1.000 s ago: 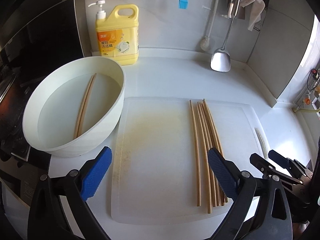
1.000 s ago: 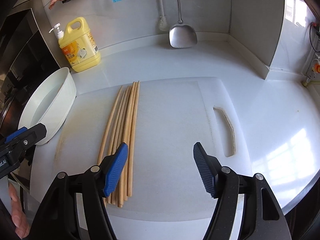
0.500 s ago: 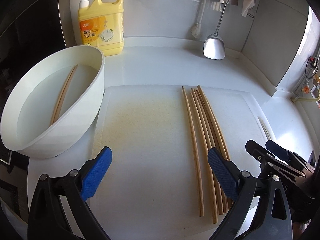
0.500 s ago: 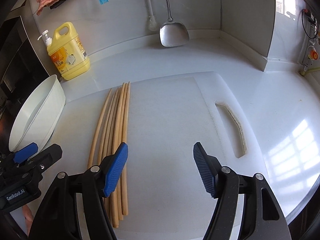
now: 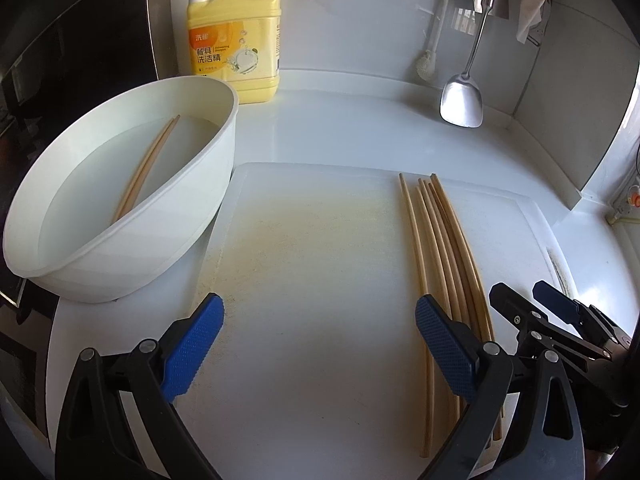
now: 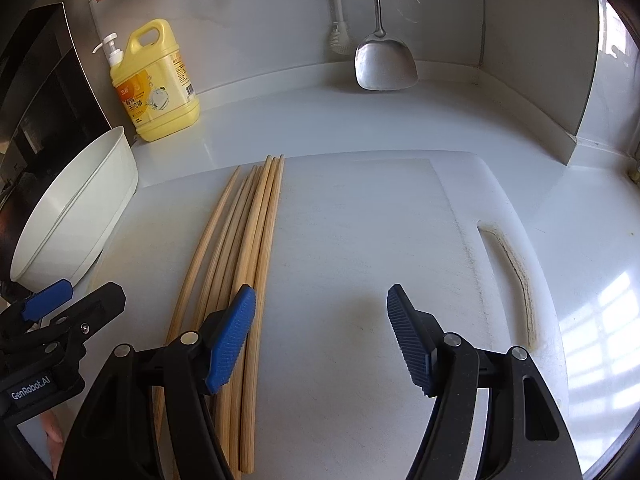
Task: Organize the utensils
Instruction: 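Separate a chopstick from the bundle with the right tool and grasp it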
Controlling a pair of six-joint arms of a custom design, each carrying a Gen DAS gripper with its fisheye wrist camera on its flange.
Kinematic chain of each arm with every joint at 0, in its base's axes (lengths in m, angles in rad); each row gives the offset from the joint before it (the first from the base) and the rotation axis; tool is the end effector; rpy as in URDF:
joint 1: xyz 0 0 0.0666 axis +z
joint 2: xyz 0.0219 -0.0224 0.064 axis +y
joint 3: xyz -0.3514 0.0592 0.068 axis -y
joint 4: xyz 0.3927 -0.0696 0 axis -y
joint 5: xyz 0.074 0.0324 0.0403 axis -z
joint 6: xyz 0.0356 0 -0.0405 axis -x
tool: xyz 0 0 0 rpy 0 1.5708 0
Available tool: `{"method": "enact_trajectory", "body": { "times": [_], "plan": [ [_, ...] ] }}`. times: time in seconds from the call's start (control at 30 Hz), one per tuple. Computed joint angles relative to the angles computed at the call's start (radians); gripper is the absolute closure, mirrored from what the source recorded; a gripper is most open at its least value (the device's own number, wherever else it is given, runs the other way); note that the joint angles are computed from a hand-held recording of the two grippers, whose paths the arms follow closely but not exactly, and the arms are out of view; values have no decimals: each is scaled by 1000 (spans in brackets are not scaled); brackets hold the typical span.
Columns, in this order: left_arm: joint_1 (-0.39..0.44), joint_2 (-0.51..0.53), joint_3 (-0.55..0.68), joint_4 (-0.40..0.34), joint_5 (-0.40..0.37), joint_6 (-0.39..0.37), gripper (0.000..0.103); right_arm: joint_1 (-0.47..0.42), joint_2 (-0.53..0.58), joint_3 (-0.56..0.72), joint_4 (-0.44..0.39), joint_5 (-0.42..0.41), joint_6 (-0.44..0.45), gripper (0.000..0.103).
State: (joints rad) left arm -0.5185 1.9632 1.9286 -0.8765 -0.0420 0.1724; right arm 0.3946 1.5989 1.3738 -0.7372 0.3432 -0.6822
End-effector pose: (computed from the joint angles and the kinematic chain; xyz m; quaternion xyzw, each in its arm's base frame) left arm 0.5899 -0.3353 0.3290 0.1562 0.9329 -0.0910 0.3114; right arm 0.5068 0.1976 0.3040 0.1853 0.9230 0.0115 0.3370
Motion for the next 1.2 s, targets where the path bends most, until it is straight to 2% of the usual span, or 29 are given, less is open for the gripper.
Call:
{"method": "enact_trajectory", "body": {
  "times": [0.67, 0.9, 1.2],
  "plan": [
    [-10, 24, 20, -14, 4, -12, 8, -3, 12, 12, -34, 44, 36, 37],
    [-18, 48, 45, -27, -1, -2, 8, 6, 31, 31, -51, 61, 75, 37],
    [-30, 53, 46, -18, -16, -14, 8, -8, 8, 2, -53, 77, 52, 37]
  ]
}}
